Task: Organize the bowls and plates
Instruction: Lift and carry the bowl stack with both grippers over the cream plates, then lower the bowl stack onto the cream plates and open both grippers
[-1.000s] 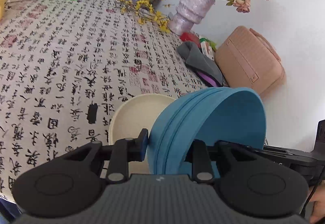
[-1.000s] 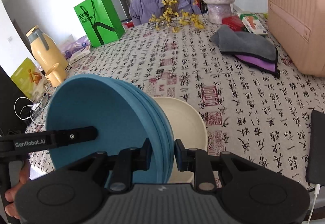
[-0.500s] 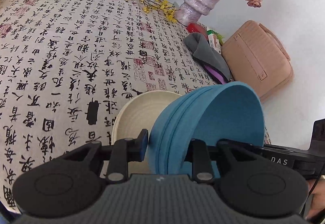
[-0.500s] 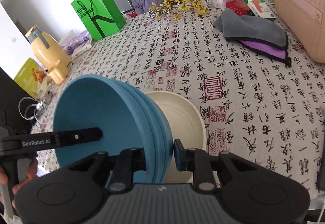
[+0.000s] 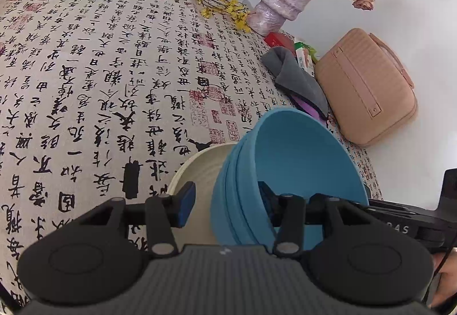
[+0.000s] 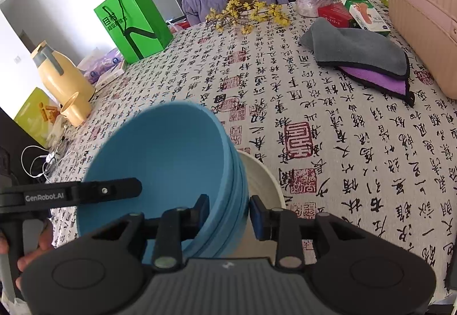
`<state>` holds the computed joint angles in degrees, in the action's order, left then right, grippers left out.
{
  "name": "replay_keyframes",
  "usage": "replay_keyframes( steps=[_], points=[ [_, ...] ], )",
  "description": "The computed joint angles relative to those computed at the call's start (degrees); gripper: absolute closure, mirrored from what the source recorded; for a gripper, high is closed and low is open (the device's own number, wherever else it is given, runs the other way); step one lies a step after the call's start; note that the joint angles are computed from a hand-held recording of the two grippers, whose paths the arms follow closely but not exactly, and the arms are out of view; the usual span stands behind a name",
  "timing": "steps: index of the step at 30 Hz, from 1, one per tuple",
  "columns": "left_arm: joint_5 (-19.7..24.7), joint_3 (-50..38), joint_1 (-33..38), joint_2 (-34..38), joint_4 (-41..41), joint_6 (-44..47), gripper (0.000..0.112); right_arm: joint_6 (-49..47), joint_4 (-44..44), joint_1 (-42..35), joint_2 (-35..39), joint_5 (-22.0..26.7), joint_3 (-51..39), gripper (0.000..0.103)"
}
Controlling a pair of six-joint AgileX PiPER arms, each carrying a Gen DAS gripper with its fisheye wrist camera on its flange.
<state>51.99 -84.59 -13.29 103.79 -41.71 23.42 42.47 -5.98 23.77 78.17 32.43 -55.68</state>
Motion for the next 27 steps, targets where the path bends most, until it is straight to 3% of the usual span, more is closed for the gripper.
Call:
replay_keyframes(
  steps=[3, 8, 11, 14, 19, 23, 27],
  points=[
    [-0.47, 0.25, 0.29, -0.61, -0.2, -0.35, 0.048, 2.49, -2.55, 0.42, -0.73, -0.05, 0.09, 0.069],
    [-0.35, 0.54, 1.18, -2.94, -1.32, 2.29, 0.039, 5.77, -6.09, 0.67, -2.83, 0.05, 0.39, 0.057],
    [-2.54, 2.49, 1.17, -6.11, -2.09, 5.83, 0.032, 16.64, -17.58, 4.36, -4.26, 1.16, 0.68, 0.05],
    [-8.87, 7.91, 1.03, -10.92, -5.73, 14.1, 0.024, 28.37, -34.77, 11.84, -4.99, 7.12, -0.26, 0.037],
    [-25.86, 21.54, -0.1, -20.14, -18.86, 34.79, 0.014, 48.37, -61.75, 27.17, -3.26, 21.15, 1.48, 0.029],
    [-33.4, 29.96, -0.12, -25.42, -38.31, 57.42, 0.01, 58.66, -71.76, 33.39, -1.02, 26.04, 3.22, 0.022],
    [-36.64, 34.9, 0.51, -29.15, -51.7, 72.5, 0.009, 68.05, -78.32, 38.33, 3.48, 32.32, 3.57, 0.022]
  ],
)
